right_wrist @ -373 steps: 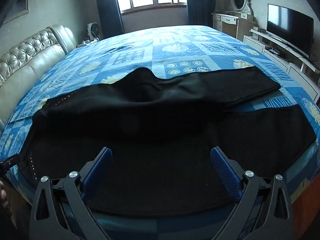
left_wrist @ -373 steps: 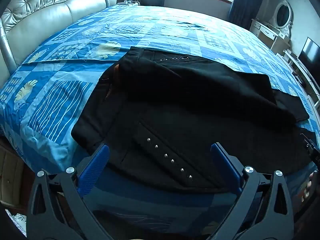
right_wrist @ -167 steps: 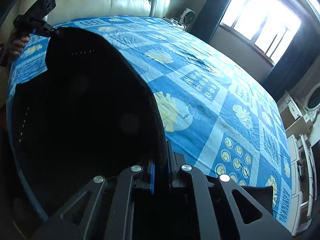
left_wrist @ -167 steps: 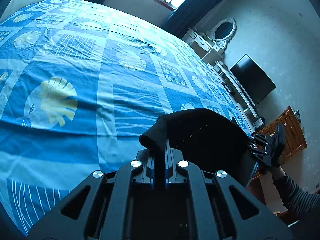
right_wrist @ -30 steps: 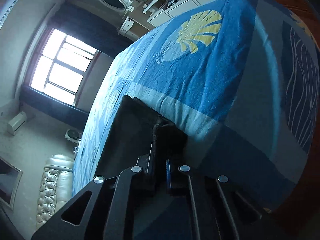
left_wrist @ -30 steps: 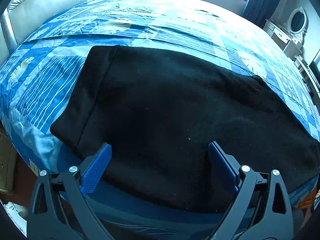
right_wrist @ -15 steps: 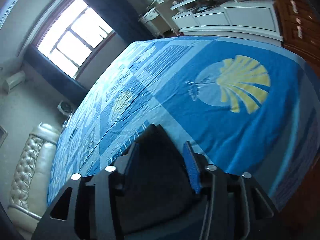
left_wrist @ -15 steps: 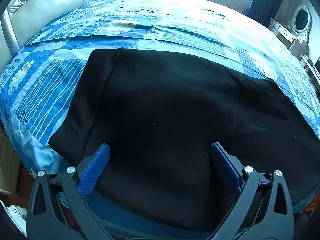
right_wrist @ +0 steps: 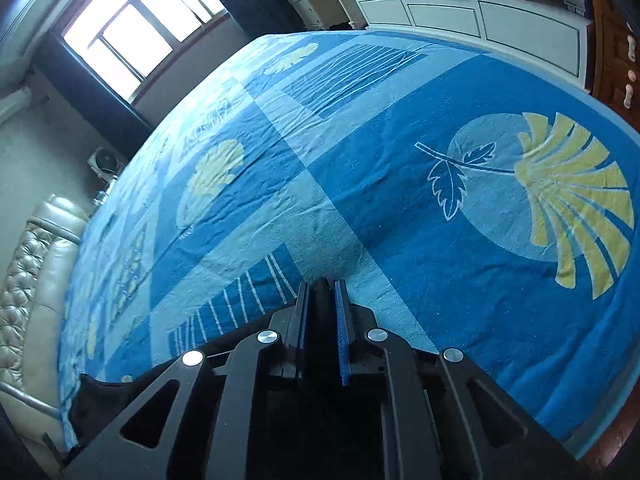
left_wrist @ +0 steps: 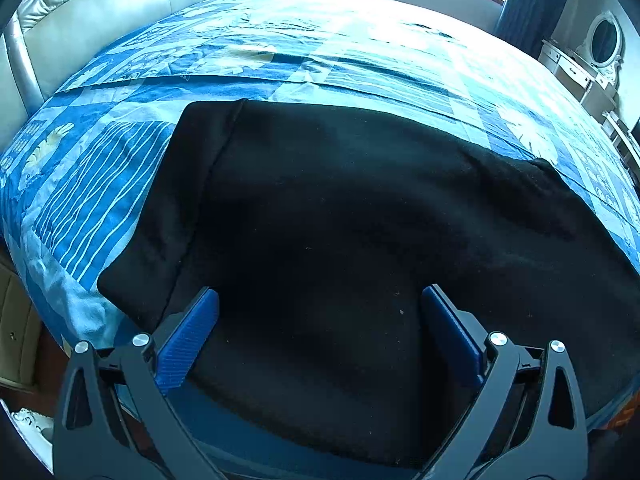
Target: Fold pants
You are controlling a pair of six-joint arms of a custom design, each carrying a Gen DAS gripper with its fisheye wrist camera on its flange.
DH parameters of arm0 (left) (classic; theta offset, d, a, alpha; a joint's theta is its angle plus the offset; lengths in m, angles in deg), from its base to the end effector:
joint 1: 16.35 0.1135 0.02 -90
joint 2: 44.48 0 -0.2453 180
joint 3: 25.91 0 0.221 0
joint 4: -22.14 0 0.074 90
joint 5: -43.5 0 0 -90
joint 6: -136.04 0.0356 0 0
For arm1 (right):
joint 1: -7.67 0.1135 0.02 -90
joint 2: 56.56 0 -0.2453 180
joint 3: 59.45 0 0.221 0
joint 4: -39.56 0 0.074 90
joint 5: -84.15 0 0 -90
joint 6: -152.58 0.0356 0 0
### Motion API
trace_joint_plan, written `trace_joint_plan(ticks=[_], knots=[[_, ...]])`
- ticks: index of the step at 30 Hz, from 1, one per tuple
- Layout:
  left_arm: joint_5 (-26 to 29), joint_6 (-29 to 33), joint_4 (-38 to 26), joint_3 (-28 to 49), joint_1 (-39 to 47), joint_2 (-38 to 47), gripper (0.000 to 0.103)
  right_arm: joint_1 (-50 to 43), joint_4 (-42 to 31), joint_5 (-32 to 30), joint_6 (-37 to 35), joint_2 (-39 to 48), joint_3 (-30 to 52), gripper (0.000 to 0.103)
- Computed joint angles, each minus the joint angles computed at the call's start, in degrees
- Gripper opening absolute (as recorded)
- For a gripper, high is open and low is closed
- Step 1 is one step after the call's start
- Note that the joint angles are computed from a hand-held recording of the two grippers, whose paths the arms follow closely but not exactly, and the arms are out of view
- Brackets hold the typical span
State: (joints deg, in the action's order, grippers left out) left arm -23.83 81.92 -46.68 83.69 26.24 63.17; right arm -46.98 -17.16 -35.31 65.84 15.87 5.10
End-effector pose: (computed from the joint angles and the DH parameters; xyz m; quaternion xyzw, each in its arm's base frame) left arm 0.2723 0.2316 0.2565 -0.0169 0.9612 -0.0248 0.2740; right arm 0.1357 -0.1611 0.2222 0.4078 0.8526 0.1313 0.2991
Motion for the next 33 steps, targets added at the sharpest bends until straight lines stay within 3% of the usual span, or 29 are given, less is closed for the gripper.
trace_joint_plan(ticks=[1, 3, 5, 10, 13, 16, 20, 24, 25, 27, 28, 33], knots=[[0.17, -0.16, -0.58, 0.66, 0.06, 0.36, 0.101, -3.27, -1.41, -4.22, -0.68, 0.34, 0.55, 0.020], [0.79, -0.12, -1.48, 1.56, 0.34, 0.71, 0.101, -10.83, -6.53, -11.65, -4.69, 1.96, 2.64, 0.041], [1.65, 0.90, -1.82, 1.52, 0.85, 0.27, 0.101, -18.26, -13.72, -15.60, -12.46, 4.90, 5.50, 0.049], [4.29, 4.32, -2.54, -0.12, 3.02, -2.70, 0.101, -33.49, -34.55, -17.44, -38.04, 17.33, 10.95, 0.050], [4.48, 5.04, -4.26, 1.06, 3.92, -2.69, 0.101, -38.49, -41.99, -18.48, -49.46, 22.18, 9.41, 0.057], [4.44, 5.05, -6.05, 3.29, 4.70, -1.50, 0.101, -40.20, -45.22, -20.16, -55.31, 24.67, 6.20, 0.063], [5.51, 5.58, -8.08, 5.64, 5.72, -0.48, 0.101, -38.72, -43.13, -23.67, -54.73, 24.12, 0.83, 0.064], [5.81, 6.56, -9.03, 6.40, 6.20, -0.10, 0.101, -35.89, -37.79, -25.35, -47.41, 17.16, -3.37, 0.063], [5.92, 6.82, -9.23, 6.39, 6.37, -0.12, 0.101, -34.76, -35.71, -25.24, -43.97, 14.60, -4.17, 0.059], [6.25, 7.32, -9.62, 6.53, 6.73, -0.04, 0.101, -32.80, -31.93, -23.12, -37.73, 9.08, -6.94, 0.022], [6.31, 7.60, -9.88, 6.58, 6.92, 0.01, 0.101, -32.24, -31.02, -22.11, -36.44, 7.84, -7.83, 0.015], [6.72, 9.75, -11.86, 7.54, 8.29, 0.05, 0.101, -31.07, -31.82, -25.95, -29.32, -1.64, -8.42, 0.011]])
